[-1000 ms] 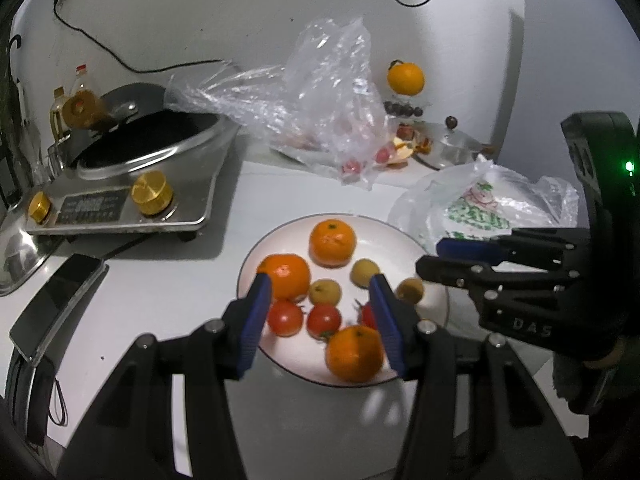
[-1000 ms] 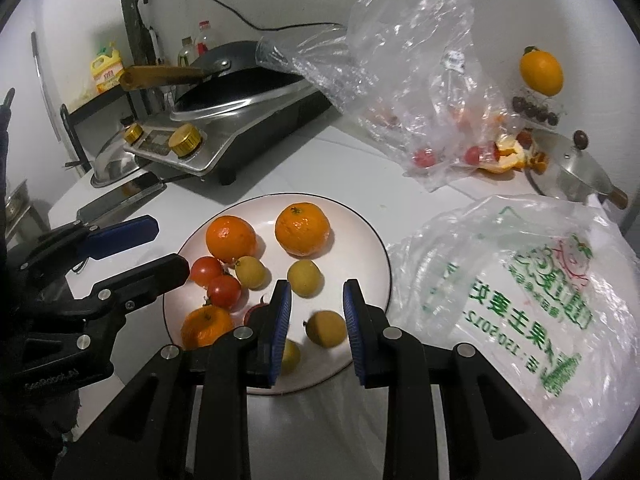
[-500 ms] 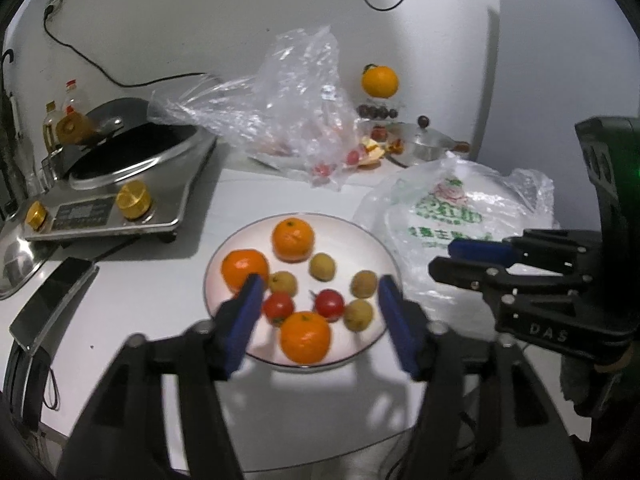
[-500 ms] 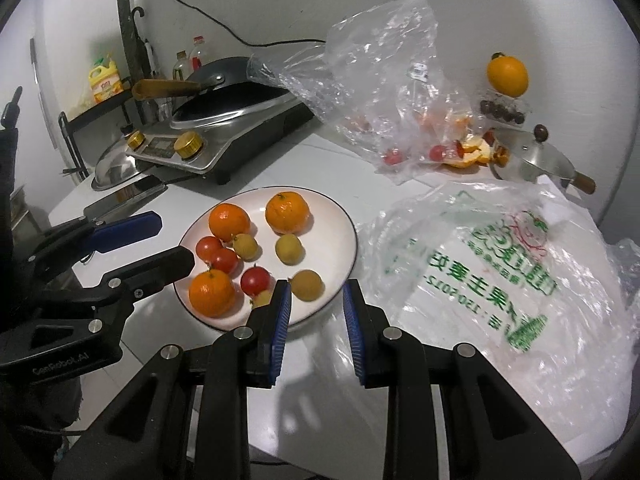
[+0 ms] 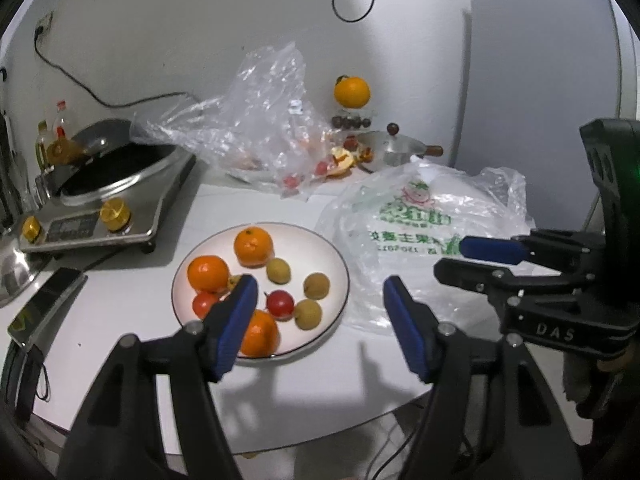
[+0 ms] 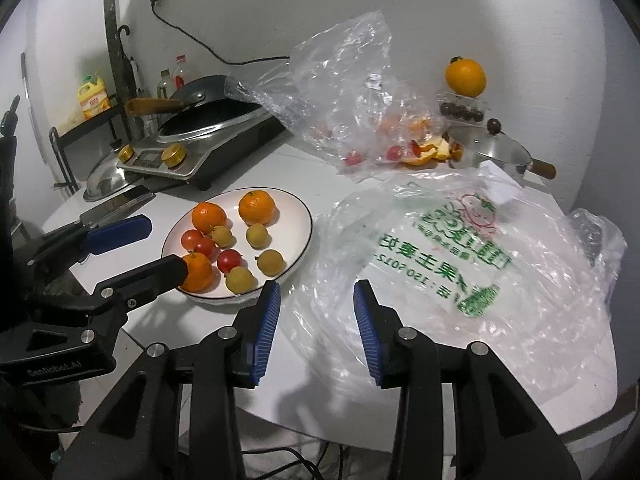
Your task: Organize fruits
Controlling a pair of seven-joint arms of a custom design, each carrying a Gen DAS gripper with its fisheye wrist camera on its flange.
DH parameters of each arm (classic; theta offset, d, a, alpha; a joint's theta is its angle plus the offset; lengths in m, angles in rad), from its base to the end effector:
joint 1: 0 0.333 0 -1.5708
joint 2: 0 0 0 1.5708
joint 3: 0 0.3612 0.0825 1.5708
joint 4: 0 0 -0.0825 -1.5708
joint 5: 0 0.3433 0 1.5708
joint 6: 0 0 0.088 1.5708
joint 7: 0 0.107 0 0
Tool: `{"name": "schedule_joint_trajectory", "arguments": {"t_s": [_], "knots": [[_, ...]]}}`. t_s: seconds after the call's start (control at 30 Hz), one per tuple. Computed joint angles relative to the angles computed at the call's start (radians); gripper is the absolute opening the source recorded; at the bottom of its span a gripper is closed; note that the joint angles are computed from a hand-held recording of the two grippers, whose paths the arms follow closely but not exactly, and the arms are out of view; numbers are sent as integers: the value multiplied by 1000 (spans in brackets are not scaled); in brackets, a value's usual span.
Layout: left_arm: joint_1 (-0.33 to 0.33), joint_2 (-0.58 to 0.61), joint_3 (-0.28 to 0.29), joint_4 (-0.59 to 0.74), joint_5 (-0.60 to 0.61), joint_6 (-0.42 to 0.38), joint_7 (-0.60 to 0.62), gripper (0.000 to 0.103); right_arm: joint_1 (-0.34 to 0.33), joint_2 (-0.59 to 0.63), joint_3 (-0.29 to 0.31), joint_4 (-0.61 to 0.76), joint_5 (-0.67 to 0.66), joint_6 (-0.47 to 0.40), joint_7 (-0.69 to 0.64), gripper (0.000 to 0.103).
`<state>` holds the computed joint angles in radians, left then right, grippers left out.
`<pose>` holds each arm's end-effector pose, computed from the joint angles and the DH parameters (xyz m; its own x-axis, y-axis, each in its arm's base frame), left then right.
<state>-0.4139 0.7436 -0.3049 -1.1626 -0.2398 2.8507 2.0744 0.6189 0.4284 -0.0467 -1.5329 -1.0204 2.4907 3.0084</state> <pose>0.6647 -0.4300 0.5269 -0.7504 -0.6609 0.0122 -0.3604 0.3937 -0.8456 0.5849 0.3899 0.5229 -0.1565 -0.9871 -0.0340 -0.5743 0.1189 -0.8100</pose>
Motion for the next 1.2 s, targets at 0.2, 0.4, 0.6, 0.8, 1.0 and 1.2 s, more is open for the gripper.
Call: {"name": "schedule_joint_trajectory", "arguments": {"t_s": [0.2,0.4,0.6,0.8,1.0,1.2], "knots": [[34,-60,-54,-107,-35,63,47,68,29,-56,2,-68,-78,-42,97,40],[110,-119,-162,-204,-137,117,133,84,43,-117,37,-130,-180,-119,209,41],[172,-168,-257,-293,-213,197,245,84,56,-165,88,-169,-270,-203,284,43],[220,-224,-315,-357,-269,232,311,85,75,-203,131,-199,-367,-290,368,50],[197,-281,-283,-397,-278,285,304,85,99,-238,170,-215,-437,-390,401,50],[334,-304,-472,-446,-299,366,404,85,114,-265,201,-208,-485,-458,400,51]]}}
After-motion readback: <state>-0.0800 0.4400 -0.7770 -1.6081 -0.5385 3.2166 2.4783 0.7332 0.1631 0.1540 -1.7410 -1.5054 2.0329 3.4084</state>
